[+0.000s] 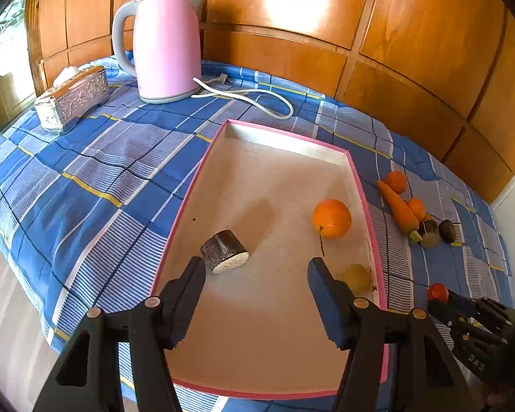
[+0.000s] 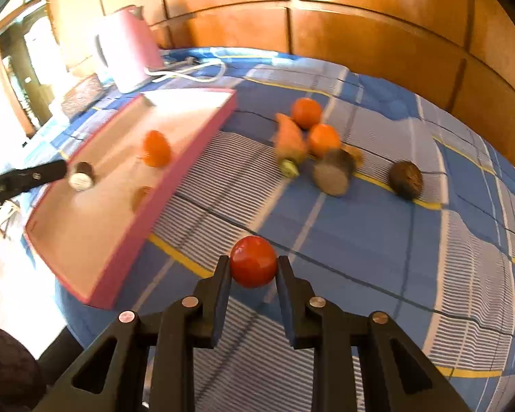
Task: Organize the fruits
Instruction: 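Lower the dark slice into the tray with the left gripper while the right gripper drops the tomato there, then move the left gripper to the carrot and close on it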
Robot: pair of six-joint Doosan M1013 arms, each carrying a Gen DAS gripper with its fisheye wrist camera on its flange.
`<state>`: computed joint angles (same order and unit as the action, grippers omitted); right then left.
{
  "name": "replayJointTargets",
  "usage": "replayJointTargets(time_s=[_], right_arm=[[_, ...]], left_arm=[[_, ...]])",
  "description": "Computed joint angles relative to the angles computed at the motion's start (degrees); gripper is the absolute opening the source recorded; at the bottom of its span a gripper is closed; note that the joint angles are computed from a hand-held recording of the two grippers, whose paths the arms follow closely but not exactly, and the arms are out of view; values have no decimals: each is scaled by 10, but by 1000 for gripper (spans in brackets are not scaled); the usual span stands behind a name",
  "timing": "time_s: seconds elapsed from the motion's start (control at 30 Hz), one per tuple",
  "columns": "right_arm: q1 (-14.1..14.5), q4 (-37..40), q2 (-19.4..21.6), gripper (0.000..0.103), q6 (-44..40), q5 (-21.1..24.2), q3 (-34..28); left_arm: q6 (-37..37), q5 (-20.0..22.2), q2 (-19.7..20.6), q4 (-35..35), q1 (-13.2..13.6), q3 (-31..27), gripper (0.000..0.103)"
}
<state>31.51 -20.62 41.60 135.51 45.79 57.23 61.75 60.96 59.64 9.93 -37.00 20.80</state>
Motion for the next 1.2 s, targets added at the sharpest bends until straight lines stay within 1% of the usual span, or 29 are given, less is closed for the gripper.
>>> replayJointTargets(time_s=[0.1,0.23,0.37,0.4,0.43,0.6,0.7,0.77,0.83,0.97,1.0,1.03,1.1,1.17,1.2], right_arm=[[1,24,2,26,-37,-9,-11],[-3,114,10,26,-146,-29,-38],[0,176,27,26,-231,-27,-78],[0,202,36,26,-261,-22,-95],[1,211,42,26,-273,-16,-106],[7,217,95,28,-298,44,-199],[12,186,108,33,-268,52,-218],[13,178,109,34,-257,50,-219],[16,154,104,38,-240,42,-207],[21,88,88,40,-187,32,-178],[23,67,82,44,-168,28,-168],[24,48,76,51,-150,22,-156],[23,28,65,58,-120,6,-137],[20,21,57,61,-93,-2,-123],[19,18,53,67,-83,-5,-117]], left_arm=[[-10,-1,-3,4,2,6,63],[-31,-4,-7,14,5,14,63],[-44,-8,-12,20,8,24,63],[-48,-10,-15,21,9,28,63],[-50,-10,-15,22,10,29,63],[-59,-8,-18,21,11,35,65],[-60,-10,-21,21,12,41,65],[-59,-12,-22,22,11,44,65],[-58,-11,-21,22,11,43,65],[-53,-8,-19,20,10,38,65],[-51,-8,-18,20,9,38,65],[-49,-8,-19,20,8,38,65],[-44,-10,-19,22,6,38,65],[-39,-12,-20,23,5,39,65],[-36,-12,-20,22,5,38,65]])
